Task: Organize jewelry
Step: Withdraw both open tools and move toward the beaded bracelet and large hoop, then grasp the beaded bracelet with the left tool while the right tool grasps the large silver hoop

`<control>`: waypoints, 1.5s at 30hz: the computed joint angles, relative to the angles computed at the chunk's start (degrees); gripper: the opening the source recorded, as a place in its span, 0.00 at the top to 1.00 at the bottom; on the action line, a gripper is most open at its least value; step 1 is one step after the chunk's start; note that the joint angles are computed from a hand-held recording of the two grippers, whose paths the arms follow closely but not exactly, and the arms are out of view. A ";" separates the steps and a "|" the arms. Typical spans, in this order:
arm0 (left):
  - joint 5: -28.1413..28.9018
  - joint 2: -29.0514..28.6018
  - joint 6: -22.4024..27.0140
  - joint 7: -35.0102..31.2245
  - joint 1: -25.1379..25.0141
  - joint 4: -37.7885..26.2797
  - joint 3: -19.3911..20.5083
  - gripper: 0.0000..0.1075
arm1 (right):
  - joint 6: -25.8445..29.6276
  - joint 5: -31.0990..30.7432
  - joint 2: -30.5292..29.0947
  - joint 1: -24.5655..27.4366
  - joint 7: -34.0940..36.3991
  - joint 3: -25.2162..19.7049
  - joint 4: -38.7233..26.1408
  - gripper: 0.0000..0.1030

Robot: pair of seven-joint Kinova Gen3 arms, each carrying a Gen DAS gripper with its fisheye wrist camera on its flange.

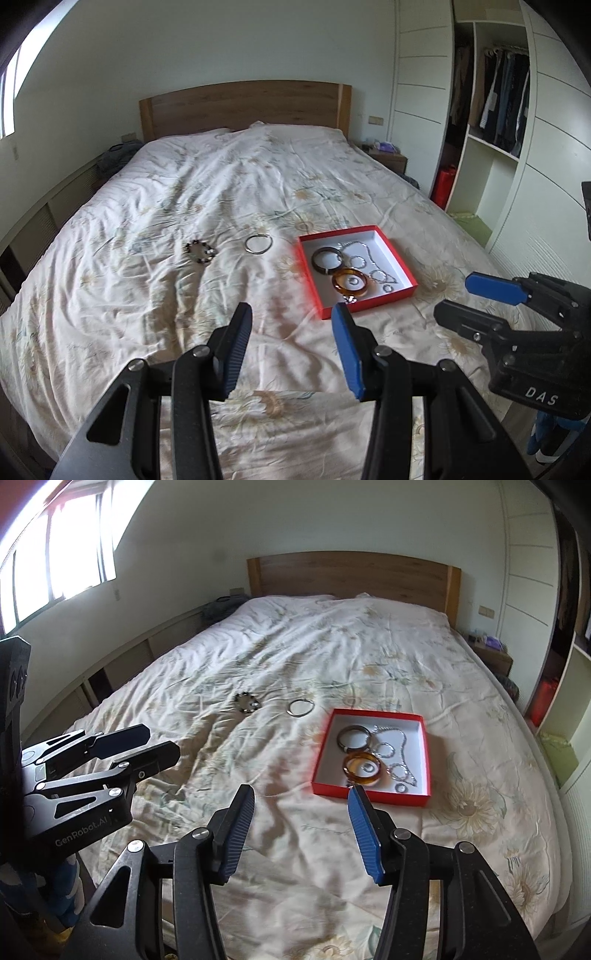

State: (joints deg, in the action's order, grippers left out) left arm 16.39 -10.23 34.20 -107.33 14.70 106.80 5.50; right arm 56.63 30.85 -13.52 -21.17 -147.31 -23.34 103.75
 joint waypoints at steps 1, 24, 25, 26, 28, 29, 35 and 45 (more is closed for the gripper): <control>0.72 -0.41 -0.24 -0.75 0.35 0.54 -1.11 0.60 | 0.28 0.18 0.29 -0.19 0.02 -0.42 -0.34 0.49; 2.64 19.41 -5.13 -0.26 -0.28 -9.06 -12.29 0.60 | -17.51 -10.66 18.45 -0.33 19.68 15.17 -9.62 0.49; 1.94 21.52 -5.58 0.96 -0.31 -10.66 -12.26 0.60 | -18.64 -12.46 20.33 0.72 22.01 15.65 -10.81 0.49; 0.89 23.29 -5.32 2.41 -0.22 -12.34 -12.35 0.60 | -19.56 -14.21 22.50 2.11 24.34 15.63 -12.27 0.48; 0.19 28.03 -4.66 3.88 -0.93 -16.80 -12.15 0.60 | -20.48 -17.53 26.92 4.86 29.00 15.12 -15.74 0.49; 0.12 30.45 -3.86 4.29 -1.38 -19.45 -12.04 0.60 | -20.47 -18.90 29.40 6.54 31.33 14.33 -17.89 0.49; -2.74 43.95 0.00 9.60 -1.99 -35.38 -12.01 0.60 | -18.64 -29.06 43.00 9.05 43.65 17.96 -30.97 0.49; -14.96 61.12 13.76 15.77 -3.47 -61.92 -5.99 0.60 | 0.96 -36.65 59.48 13.34 46.86 19.73 -56.57 0.55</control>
State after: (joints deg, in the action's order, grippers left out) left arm 1.43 50.89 47.96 -91.56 11.23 44.88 -0.49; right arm 57.59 -5.81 45.96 -7.83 -100.45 -3.61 47.18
